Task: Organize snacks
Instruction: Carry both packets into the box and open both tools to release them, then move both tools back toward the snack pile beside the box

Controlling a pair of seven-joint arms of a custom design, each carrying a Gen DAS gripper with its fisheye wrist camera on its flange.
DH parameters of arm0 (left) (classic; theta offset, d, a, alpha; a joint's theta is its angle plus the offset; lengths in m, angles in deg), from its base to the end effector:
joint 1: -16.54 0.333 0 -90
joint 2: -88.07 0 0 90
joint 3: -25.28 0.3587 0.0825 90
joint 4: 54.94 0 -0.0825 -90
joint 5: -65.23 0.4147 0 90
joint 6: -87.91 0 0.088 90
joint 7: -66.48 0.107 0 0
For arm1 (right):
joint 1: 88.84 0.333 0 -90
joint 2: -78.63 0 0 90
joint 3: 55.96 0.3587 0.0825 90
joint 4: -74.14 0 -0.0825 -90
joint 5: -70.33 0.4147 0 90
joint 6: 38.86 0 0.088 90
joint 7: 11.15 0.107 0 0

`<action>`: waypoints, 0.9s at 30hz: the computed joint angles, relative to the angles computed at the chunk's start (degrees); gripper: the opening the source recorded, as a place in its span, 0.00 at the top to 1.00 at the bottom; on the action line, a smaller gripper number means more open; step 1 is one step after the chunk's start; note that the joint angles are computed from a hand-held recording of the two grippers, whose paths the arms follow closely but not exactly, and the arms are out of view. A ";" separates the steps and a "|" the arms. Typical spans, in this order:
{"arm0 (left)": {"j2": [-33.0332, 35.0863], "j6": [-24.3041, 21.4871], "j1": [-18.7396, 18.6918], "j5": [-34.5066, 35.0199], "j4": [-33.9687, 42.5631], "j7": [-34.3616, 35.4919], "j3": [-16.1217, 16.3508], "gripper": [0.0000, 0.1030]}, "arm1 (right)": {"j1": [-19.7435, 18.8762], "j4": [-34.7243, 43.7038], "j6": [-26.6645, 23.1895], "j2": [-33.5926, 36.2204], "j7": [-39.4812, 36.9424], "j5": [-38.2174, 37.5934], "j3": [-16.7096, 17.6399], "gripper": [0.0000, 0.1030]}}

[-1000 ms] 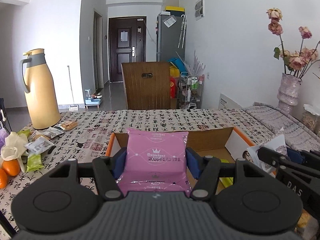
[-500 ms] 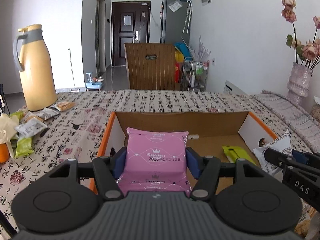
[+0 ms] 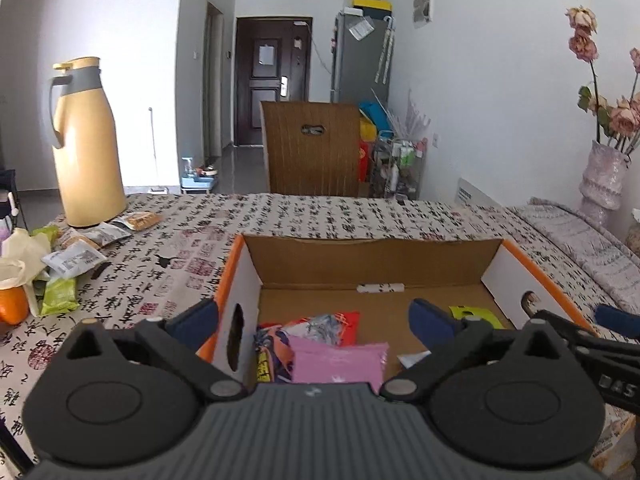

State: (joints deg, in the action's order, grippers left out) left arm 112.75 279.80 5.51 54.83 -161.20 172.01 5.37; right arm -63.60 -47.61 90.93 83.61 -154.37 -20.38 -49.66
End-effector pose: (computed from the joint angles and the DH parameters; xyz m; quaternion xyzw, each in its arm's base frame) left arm 0.6501 -0.3220 0.4513 -0.4388 0.7360 -0.4550 0.2422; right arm 0.5291 0.2931 0.4202 -0.4075 0.7246 -0.4478 0.3292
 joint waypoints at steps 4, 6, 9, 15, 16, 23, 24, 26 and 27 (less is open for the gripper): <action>-0.44 -0.27 -0.52 -0.77 -0.10 -0.69 0.72 0.00 | -0.11 -0.61 -0.13 -0.55 1.89 -0.72 -0.02 0.00; -0.60 0.00 0.08 -0.49 -0.38 -0.69 0.05 0.00 | -0.21 -0.78 -0.02 -0.72 2.10 -0.84 0.02 0.00; -0.75 0.43 0.86 0.03 -0.79 -0.80 -0.80 0.00 | -0.23 -0.89 -0.13 -0.82 2.34 -1.25 0.15 0.00; -1.09 1.06 2.04 0.95 -1.37 -1.49 -1.90 0.00 | -0.16 -0.87 -0.56 -0.95 2.32 -1.42 0.35 0.00; -1.28 1.25 2.11 1.12 -1.55 -1.58 -1.99 0.00 | -0.10 -0.86 -0.74 -1.02 2.21 -1.44 0.40 0.00; -3.13 2.04 3.19 2.49 -3.09 -2.92 -3.11 0.00 | 0.79 -0.92 -3.09 -2.14 0.25 -1.53 1.31 0.00; -3.54 2.41 3.22 2.66 -3.52 -3.14 -3.14 0.00 | 0.96 -0.99 -3.59 -2.35 -0.12 -1.43 1.47 0.00; -4.50 3.22 3.81 3.39 -4.65 -3.77 -3.67 0.00 | 1.33 -1.35 -4.53 -2.94 -0.76 -1.27 1.87 0.00; -4.96 3.57 4.30 3.93 -5.25 -4.22 -4.06 0.00 | 1.47 -1.63 -4.88 -3.26 -0.86 -1.20 2.04 0.00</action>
